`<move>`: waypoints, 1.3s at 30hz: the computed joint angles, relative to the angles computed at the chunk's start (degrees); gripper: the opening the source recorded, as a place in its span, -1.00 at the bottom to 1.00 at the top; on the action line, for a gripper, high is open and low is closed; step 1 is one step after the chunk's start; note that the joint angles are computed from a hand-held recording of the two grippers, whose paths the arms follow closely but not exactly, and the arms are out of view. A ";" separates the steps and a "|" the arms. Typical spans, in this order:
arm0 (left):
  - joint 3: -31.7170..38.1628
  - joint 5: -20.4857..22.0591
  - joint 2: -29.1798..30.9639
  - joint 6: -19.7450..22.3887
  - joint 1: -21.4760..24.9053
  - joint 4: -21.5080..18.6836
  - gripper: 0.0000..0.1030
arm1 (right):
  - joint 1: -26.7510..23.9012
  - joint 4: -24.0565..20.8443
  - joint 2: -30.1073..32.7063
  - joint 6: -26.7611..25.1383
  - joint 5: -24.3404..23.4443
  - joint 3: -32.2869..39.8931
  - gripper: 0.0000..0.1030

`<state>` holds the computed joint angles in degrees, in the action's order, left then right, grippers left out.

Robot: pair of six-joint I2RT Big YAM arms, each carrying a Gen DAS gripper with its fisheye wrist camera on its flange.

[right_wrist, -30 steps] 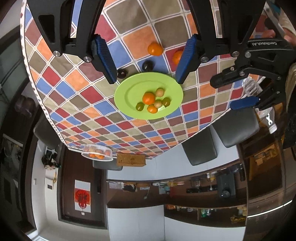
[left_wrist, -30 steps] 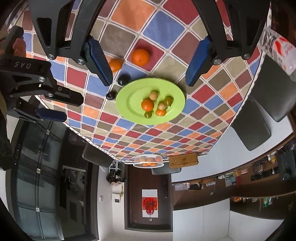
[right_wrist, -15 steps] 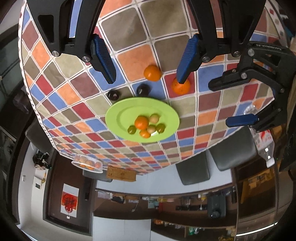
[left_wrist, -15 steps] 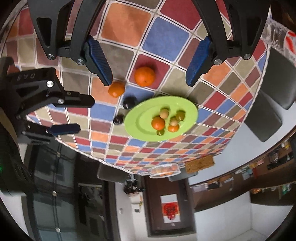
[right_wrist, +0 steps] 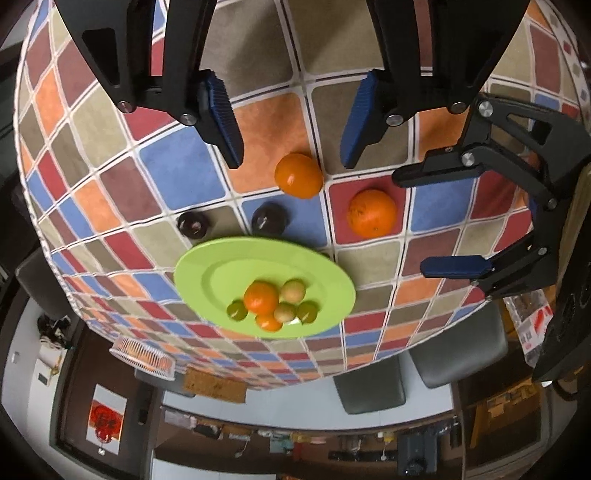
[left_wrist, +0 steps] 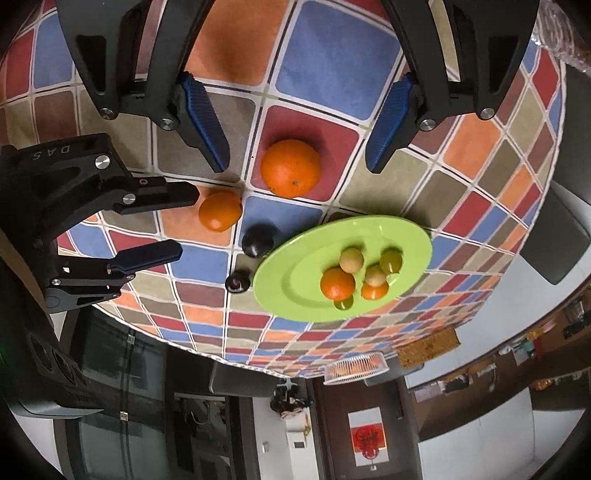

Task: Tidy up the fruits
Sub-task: 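Move the left tool toward a large orange while the right tool approaches a small orange, then close the left tool on the large orange while the right tool grasps the small orange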

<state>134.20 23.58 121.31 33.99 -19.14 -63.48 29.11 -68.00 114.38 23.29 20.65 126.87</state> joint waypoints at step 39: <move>8.35 0.25 3.62 -6.99 -0.60 -6.19 -0.22 | -1.73 3.31 0.33 3.87 -6.30 0.05 -0.34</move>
